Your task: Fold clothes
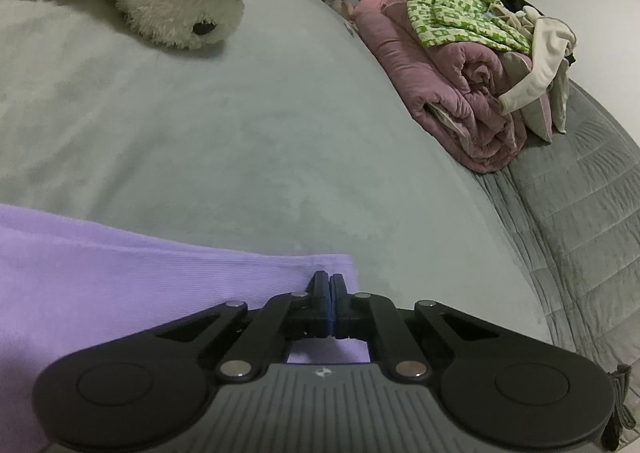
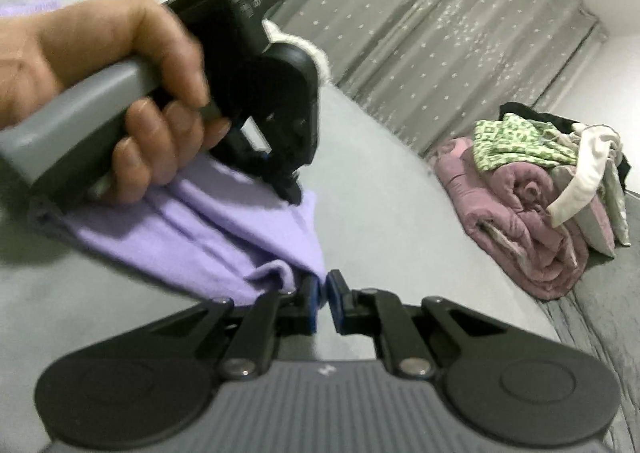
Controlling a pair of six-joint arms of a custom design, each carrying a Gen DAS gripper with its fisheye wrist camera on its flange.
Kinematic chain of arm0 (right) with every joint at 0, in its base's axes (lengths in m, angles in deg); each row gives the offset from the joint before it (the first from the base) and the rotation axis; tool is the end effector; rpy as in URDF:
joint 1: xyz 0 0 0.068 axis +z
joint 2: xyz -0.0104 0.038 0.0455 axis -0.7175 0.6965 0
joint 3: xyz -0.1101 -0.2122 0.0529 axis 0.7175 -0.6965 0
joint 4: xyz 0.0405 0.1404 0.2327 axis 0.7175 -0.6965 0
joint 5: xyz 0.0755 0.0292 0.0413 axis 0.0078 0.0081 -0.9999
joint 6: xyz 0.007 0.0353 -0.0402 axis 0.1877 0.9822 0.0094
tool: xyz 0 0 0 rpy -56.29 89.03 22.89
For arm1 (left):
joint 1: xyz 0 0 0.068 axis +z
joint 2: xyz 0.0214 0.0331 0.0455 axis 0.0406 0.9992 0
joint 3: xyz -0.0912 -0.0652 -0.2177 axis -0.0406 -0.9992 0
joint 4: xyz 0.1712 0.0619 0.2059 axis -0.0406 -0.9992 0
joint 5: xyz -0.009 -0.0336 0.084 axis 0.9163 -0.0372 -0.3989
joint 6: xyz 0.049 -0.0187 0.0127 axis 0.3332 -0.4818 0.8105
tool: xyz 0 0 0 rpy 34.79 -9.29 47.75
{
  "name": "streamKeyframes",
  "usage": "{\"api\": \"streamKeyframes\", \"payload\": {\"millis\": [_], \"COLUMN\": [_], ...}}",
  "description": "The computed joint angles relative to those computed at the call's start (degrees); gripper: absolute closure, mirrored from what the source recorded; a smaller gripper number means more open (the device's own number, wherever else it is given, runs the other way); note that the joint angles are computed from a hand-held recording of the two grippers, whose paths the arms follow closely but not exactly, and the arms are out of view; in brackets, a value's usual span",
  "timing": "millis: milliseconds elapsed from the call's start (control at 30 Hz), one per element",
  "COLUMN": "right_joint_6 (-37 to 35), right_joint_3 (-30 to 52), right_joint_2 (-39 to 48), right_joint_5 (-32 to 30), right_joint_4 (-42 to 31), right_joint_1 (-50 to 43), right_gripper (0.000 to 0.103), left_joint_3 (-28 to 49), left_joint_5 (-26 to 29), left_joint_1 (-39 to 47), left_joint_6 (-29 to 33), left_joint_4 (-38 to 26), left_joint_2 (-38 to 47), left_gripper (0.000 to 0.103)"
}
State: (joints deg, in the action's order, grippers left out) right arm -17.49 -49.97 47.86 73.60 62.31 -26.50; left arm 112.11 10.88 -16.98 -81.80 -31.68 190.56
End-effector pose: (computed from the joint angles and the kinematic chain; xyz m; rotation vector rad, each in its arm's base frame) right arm 0.1978 0.0451 0.1014 -0.2864 2.0871 -0.7452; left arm 0.4230 -0.1719 0.1172 0.2837 2.3875 -1.1471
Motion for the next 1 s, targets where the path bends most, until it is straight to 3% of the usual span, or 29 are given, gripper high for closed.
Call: {"api": "streamKeyframes", "payload": {"millis": [400,600,667,733,800,833,867,1000], "right_joint_6": [-3.71,-4.4,-6.3,-8.72,-9.55,-9.31,-8.86,-8.9], "right_joint_3": [-6.67,-6.5,-6.3,-5.89,-4.73,-3.98,-3.78,-6.61], "right_joint_2": [-21.21,-19.39,-17.29,-14.15,-10.58,-9.64,-10.44,-25.19], "right_joint_5": [-4.28,-4.84,-4.43,-5.24,-6.32,-7.26,-8.42,-12.97], "right_joint_4": [-13.57,-11.33,-8.98,-5.92,-4.03,-4.47,-5.8,-16.99], "right_joint_1": [-1.38,-1.97,-1.55,-1.8,-2.76,-3.68,-4.51,-7.06], "right_gripper": [0.098,0.095,0.081,0.08,0.085,0.098,0.098,0.099], "left_joint_3": [0.29,1.01,1.22,1.44,1.55,1.56,1.57,2.14], "left_joint_5": [-0.15,0.51,0.31,0.35,0.37,0.36,0.34,0.07], "left_joint_1": [-0.04,0.29,0.2,0.19,0.21,0.23,0.24,0.2], "left_joint_6": [0.86,0.64,0.77,0.64,0.73,0.88,1.02,1.64], "left_joint_4": [0.06,-1.2,-1.79,-2.06,-2.23,-2.32,-2.41,-3.57], "left_joint_2": [0.44,0.7,0.59,0.68,0.79,0.79,0.8,0.92], "left_gripper": [0.097,0.097,0.097,0.097,0.097,0.097,0.097,0.097]}}
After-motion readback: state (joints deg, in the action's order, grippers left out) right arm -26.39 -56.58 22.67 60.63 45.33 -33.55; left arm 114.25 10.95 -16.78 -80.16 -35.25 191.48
